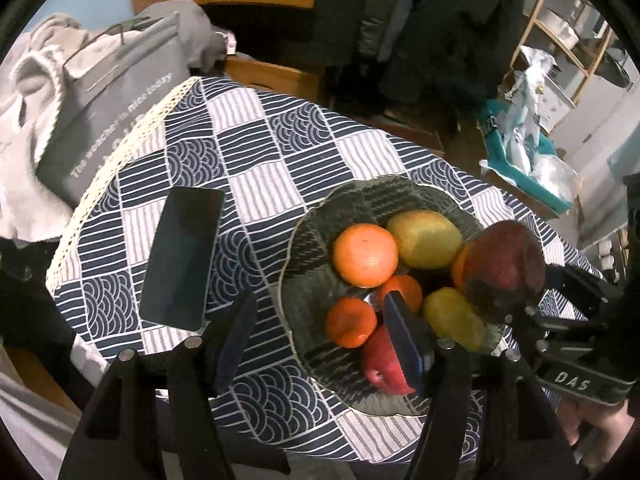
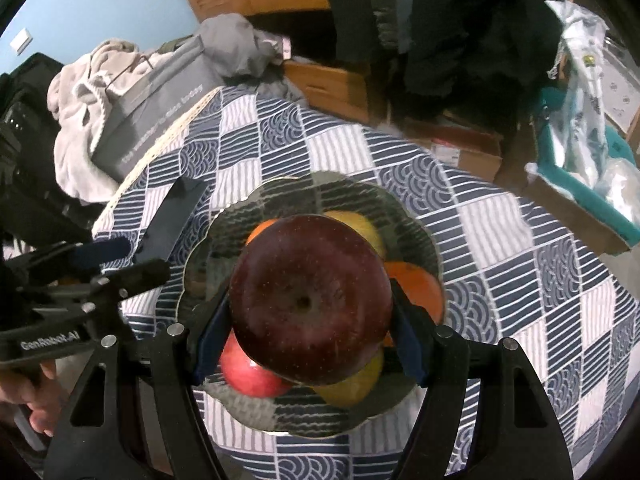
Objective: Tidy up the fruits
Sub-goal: 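Lower the tangerine and apple into the glass bowl and open both tools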
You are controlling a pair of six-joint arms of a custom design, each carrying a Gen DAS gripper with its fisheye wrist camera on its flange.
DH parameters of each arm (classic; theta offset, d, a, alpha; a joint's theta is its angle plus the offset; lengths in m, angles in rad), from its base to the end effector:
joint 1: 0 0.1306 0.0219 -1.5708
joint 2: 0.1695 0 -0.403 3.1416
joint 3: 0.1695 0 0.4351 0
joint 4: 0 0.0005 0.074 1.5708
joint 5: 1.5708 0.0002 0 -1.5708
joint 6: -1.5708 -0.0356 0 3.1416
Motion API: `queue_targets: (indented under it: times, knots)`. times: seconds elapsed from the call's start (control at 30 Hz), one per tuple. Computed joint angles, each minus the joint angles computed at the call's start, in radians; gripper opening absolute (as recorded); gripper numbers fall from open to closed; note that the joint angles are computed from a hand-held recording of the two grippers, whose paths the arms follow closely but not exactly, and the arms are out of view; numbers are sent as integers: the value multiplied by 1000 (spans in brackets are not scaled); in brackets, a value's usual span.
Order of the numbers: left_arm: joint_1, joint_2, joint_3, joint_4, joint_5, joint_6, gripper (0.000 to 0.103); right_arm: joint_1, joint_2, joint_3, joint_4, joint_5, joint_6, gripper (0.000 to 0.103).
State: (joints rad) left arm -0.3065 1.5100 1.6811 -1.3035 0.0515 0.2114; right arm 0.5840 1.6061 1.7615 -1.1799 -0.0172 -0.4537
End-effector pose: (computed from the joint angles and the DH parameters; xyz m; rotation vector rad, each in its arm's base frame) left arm 0.5148 -0.1654 0.5060 0.1450 2.7184 -0.2231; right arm 0.4926 0.3257 0.4988 -0.1788 2.6429 0.3877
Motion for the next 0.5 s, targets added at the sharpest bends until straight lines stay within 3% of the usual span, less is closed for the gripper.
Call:
queue_targets:
  times: [0.5]
  knots:
    - [1,-4,8,-10,-6,1,67,21,50,7,-32,-7,14,73]
